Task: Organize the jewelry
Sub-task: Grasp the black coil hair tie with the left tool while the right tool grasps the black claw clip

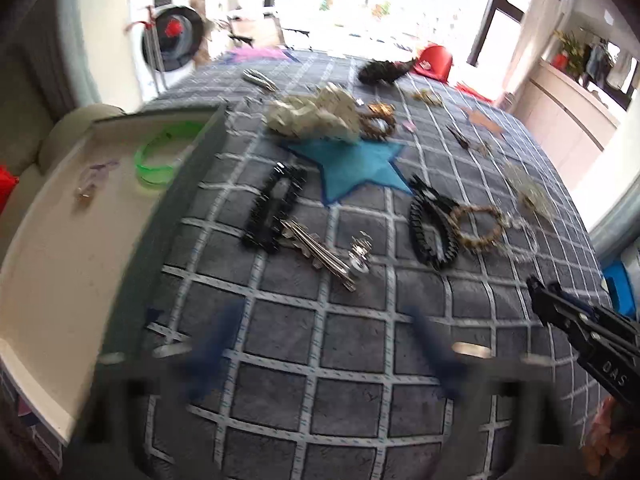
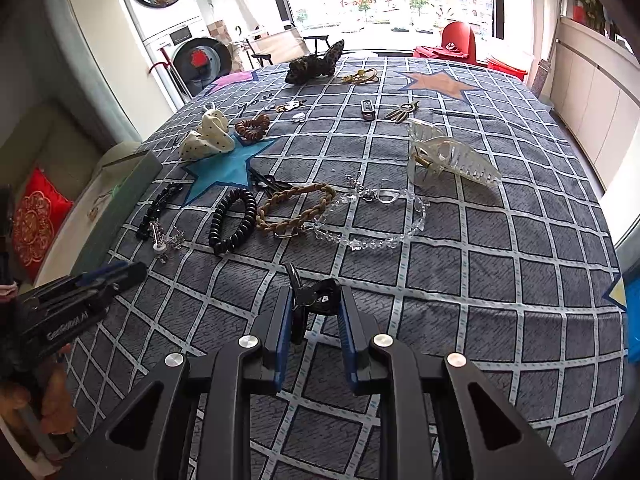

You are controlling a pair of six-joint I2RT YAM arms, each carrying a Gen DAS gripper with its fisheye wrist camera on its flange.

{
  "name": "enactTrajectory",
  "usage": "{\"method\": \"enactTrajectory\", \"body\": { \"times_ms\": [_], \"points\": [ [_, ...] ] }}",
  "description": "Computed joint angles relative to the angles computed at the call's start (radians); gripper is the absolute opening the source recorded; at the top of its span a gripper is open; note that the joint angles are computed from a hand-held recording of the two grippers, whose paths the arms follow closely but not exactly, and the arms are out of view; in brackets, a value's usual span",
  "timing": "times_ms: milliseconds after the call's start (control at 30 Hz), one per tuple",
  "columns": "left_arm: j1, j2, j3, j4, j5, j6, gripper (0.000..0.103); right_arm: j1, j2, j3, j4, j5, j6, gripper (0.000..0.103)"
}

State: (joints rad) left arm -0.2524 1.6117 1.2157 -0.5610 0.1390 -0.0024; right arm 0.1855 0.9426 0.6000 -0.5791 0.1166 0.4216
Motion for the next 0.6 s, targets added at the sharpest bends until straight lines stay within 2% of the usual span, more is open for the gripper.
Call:
{"method": "enactTrajectory", "body": {
  "times_ms": [33,367,433,600],
  "points": [
    [-0.003,-0.018,-0.019,0.028,-0.012,-0.005,0.103,-0.003,-0.006,-0.002,-0.003,-0.003,-0.001,0.024],
    [-0.158,0.103,0.142,-0.016,-0.073,0.108,0.102,-0.054,-0.07,-0.012,-0.04,-0.027,-0.012,0.024],
    [-0.194,0.141,0.182,-0.033,-0.085,0.132,0.085,-0.083,-0.1,-0.015,-0.061,-0.037,-0.022,0.024],
    [-0.25,0.251,0.286,-0.083,-0.12,0.147,0.085,-0.141,-0.147,-0.016,-0.096,-0.059,-0.044,0.024]
  ]
}}
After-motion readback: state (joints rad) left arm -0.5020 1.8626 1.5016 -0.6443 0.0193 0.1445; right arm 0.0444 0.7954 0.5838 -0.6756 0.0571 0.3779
